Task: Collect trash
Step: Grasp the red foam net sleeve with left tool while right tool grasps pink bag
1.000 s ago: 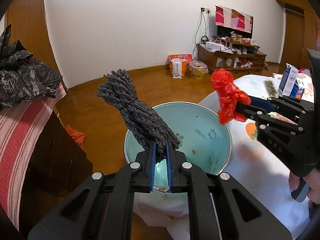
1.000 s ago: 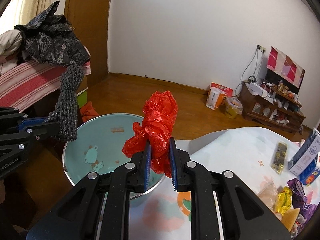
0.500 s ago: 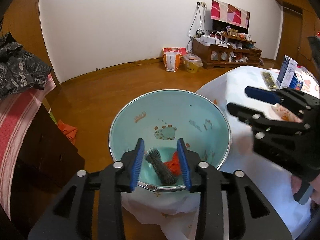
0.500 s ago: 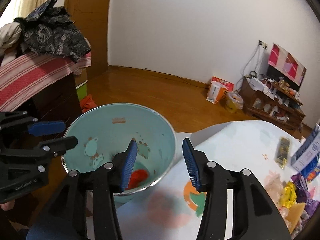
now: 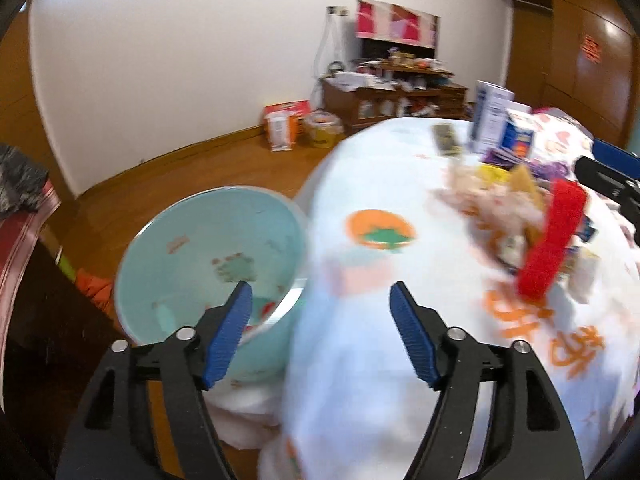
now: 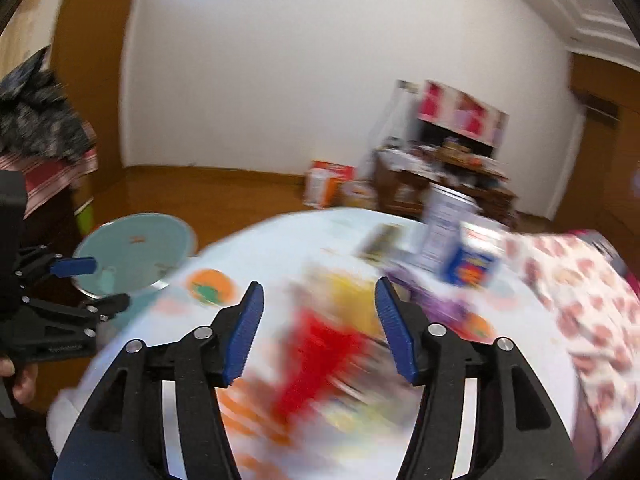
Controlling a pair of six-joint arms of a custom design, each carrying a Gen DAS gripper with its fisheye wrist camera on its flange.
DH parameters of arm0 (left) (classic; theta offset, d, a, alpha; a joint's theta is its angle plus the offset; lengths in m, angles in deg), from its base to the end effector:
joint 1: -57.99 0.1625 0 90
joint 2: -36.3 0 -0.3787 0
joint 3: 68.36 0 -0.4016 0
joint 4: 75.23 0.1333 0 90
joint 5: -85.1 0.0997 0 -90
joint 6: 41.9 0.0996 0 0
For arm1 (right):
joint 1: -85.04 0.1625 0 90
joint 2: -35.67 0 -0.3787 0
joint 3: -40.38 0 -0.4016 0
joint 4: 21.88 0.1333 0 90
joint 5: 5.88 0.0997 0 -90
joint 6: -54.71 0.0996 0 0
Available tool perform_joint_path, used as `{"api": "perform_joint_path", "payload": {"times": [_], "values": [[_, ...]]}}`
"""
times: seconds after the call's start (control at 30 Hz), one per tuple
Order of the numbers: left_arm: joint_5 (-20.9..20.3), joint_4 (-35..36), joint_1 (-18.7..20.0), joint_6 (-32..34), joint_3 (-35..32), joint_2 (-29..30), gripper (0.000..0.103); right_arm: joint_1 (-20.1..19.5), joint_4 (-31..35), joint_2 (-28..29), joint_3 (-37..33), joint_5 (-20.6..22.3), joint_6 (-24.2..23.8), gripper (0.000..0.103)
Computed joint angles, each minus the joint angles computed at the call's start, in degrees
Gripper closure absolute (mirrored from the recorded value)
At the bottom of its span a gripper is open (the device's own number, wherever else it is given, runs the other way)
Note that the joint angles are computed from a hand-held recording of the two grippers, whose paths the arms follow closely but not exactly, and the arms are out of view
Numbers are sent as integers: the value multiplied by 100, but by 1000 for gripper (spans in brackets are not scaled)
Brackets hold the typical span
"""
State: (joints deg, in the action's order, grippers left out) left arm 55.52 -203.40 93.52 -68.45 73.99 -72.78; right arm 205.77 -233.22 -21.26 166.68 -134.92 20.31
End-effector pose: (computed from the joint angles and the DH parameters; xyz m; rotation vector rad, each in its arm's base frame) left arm -0.1290 -0.3623 0.2596 0.4836 2.1752 -0.9150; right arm 0.3011 -0.3684 0.1349 0.8772 -2.0906 1.0630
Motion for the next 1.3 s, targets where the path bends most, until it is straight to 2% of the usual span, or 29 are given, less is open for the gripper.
{"api": "perform_joint_path", "payload": {"times": [0.1,0.2,0.27,0.43,0.6,0.63,0.67,0.7,0.77,0.8,0.97,1.13,1.3], "values": [[-147,-412,-244,134,-5,460,27,-249,-226,-525,446,-248,0,41],[-306,-819,-425,266,-64,942,25,-563,-368,-963,798,-341,-116,41],[-356,-1123,-465,440,-93,1235,21,-726,-421,-1151,966,-363,-176,41],[-715,-1577,-431,532,-302,2120,20,-1136,-706,-1429,1353,-238,-249,39],[-781,-2086,-361,781,-498,2869,20,-1503,-880,-1615,1689,156,-160,38],[-816,-2103,-304,813,-559,2957,22,-1494,-878,-1603,1692,158,-137,38],[-886,-2115,-216,872,-643,3036,34,-1500,-854,-1603,1692,177,-113,38],[-1088,-2111,-104,925,-750,3117,41,-1541,-873,-1606,1713,241,-101,38],[-1380,-2033,12,919,-851,3136,71,-1584,-898,-1611,1730,300,-88,38],[-1618,-1978,80,976,-899,3097,79,-1598,-892,-1633,1747,313,-77,38],[-1667,-1737,-55,1019,-749,2656,83,-1710,-789,-1726,1722,346,32,38],[-1162,-1181,-139,794,-737,2127,83,-1625,-519,-1585,1291,99,9,39],[-853,-954,153,555,-904,1977,83,-1661,130,-1337,560,129,233,41]]}}
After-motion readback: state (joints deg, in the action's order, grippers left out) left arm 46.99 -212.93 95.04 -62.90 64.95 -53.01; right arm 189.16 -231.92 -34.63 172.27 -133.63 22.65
